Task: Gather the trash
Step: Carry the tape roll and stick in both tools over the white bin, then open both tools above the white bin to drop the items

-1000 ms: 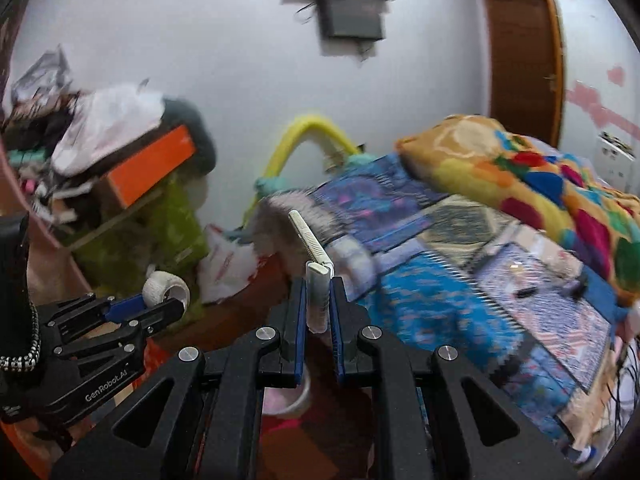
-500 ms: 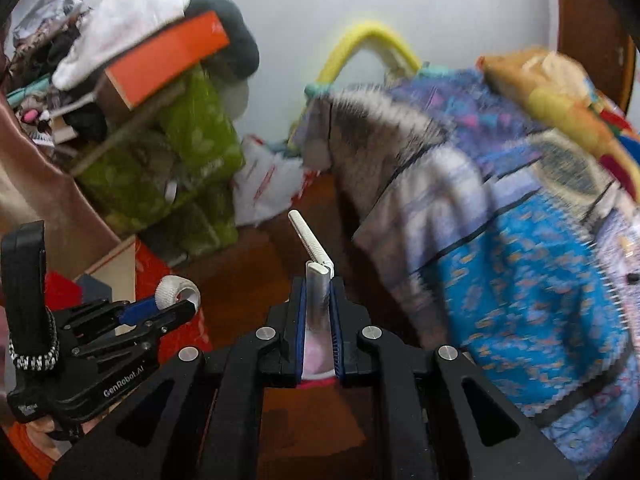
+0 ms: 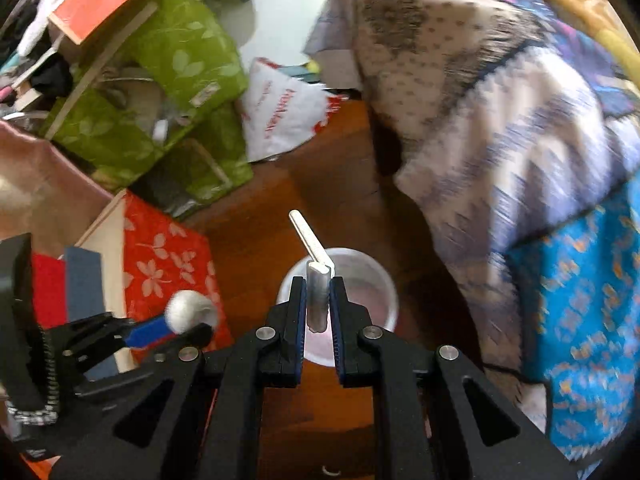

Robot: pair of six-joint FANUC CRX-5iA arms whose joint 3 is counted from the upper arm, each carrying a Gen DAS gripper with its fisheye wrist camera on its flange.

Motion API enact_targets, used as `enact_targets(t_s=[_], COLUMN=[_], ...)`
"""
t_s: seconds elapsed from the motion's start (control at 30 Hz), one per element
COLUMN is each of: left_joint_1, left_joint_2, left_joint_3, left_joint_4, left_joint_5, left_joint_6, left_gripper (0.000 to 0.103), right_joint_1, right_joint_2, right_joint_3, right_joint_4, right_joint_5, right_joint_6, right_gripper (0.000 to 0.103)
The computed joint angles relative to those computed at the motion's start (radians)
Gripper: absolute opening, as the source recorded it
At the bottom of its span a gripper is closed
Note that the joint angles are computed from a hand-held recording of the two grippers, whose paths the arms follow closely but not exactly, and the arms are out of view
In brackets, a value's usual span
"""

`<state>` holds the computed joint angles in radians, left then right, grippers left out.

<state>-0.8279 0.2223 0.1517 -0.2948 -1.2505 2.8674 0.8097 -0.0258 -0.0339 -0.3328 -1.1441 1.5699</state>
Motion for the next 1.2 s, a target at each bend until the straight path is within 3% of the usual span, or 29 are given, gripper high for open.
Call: enact_targets(t_s=[0.2,0.3,0.53,0.9,1.2], left_joint_1=[0.056,0.051,0.044,-0.059,-0.187], left_joint_2=[0.003,0.043,0.049,0.045,0.135], left_joint_3=[-0.041,0.009,0.035,0.210,0.507], left_joint_4=[0.088,0.069,0.049,-0.103,-0.280], left_joint_5=[0.075,0.015,-0.018,-0.201,-0.393], left_joint_6=[-0.070,-0.081,-0.051,0.017,-0.025], left_gripper=[0.026,0.034,0.035,0.035,0.035], right_joint_1=[0.029,0.021,-0.002,-0.012,-0.063], right_joint_2=[0.002,-0.004,-0.035,-0.175,-0.338], right_joint_3=[-0.014,-0.021,-0.027,-0.061,-0.090], right_joint_4=[0.077,0.091,0.086,0.113,0.157], right_joint_5=[0.019,0.019,0.008,0.018,0.043], right_joint_6=[0.007,0.015,0.014,-0.016,-0.051], right_gripper=[0.026,0.027,0.027,0.027,0.027])
